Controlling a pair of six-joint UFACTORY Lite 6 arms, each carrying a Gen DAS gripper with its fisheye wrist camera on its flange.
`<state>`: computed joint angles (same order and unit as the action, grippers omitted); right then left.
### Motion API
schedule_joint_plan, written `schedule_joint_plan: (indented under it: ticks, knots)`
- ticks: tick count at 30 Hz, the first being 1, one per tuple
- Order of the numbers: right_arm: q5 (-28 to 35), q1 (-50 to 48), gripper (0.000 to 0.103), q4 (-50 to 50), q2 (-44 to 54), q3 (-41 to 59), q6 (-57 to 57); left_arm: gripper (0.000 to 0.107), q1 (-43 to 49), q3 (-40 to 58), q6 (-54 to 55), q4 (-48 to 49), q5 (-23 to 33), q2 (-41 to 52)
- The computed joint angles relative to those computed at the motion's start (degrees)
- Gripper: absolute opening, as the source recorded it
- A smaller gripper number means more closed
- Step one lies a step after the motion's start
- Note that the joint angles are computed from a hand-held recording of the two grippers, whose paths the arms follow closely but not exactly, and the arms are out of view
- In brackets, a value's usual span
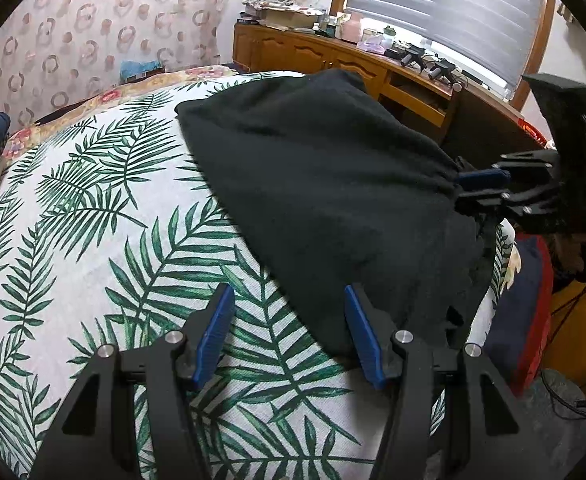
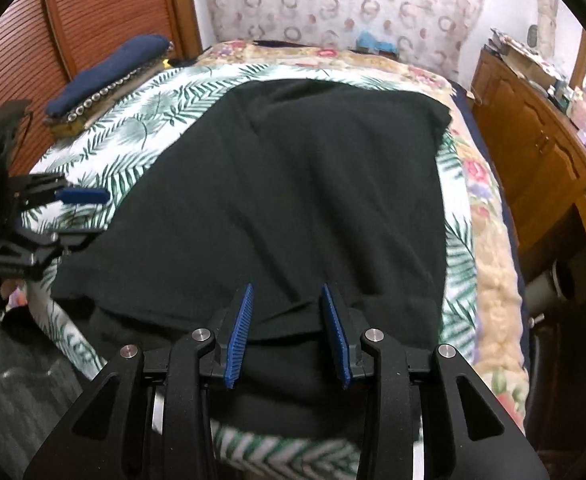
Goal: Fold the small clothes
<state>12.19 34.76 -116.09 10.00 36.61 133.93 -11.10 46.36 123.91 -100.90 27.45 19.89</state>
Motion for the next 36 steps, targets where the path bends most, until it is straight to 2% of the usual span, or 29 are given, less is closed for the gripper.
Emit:
schedule_joint_plan:
  ticks: [4,9,13,17,23,30,32,34,36]
  knots:
    - [2.18,1.93,0.034,12.66,-4.25,-4.11,-9.92,0.056,-0.15,-0.53,0.01,-0.14,-0.24,-0.81]
    - [4.00,2.66,0.034,20.60,-10.43,-9.55,-14.67,0.056,-0.04,-2.16,0.43,-0.56,0.95,-3.18]
    - [5.91,2.80,0.034,18.96,-15.50,-12.73,-11.80,0.056,-1.16,-2.77,0.99,-1.48,0.48,-4.11]
    - [6.16,0.26,0.035,15.07,-15.97,-11.80,-8.79,0.056,-1.72,-2.58,1.30,-2.14,0.09,-3.62]
    - [4.31,-3.02,0.035,-6.86,-8.34,-7.34,13.59,0.056,-1.63,-2.46,1.12,-2.07,0.23,-3.40]
    - [5.91,-2.58,0.035,-9.49,-0.14,-2.96,17.50,0.056,-1.51,-2.83,1.49,-2.24,0.66,-3.00]
    - [6.23,-2.49,0.028,-12.91,0.56,-3.17,19.78,0.056,-1.53,-2.84,1.32,-2.11,0.68,-2.82]
    - [7.36,-1.61,0.015,-14.60,0.31,-4.13,20.29,0.056,-1.49,-3.02,1.23,-2.08,0.65,-3.06]
    - [8.97,-0.12,0.011,-13.47,-1.46,-5.73,19.14,0.056,-1.77,-3.38,1.19,-2.37,0.33,-3.84]
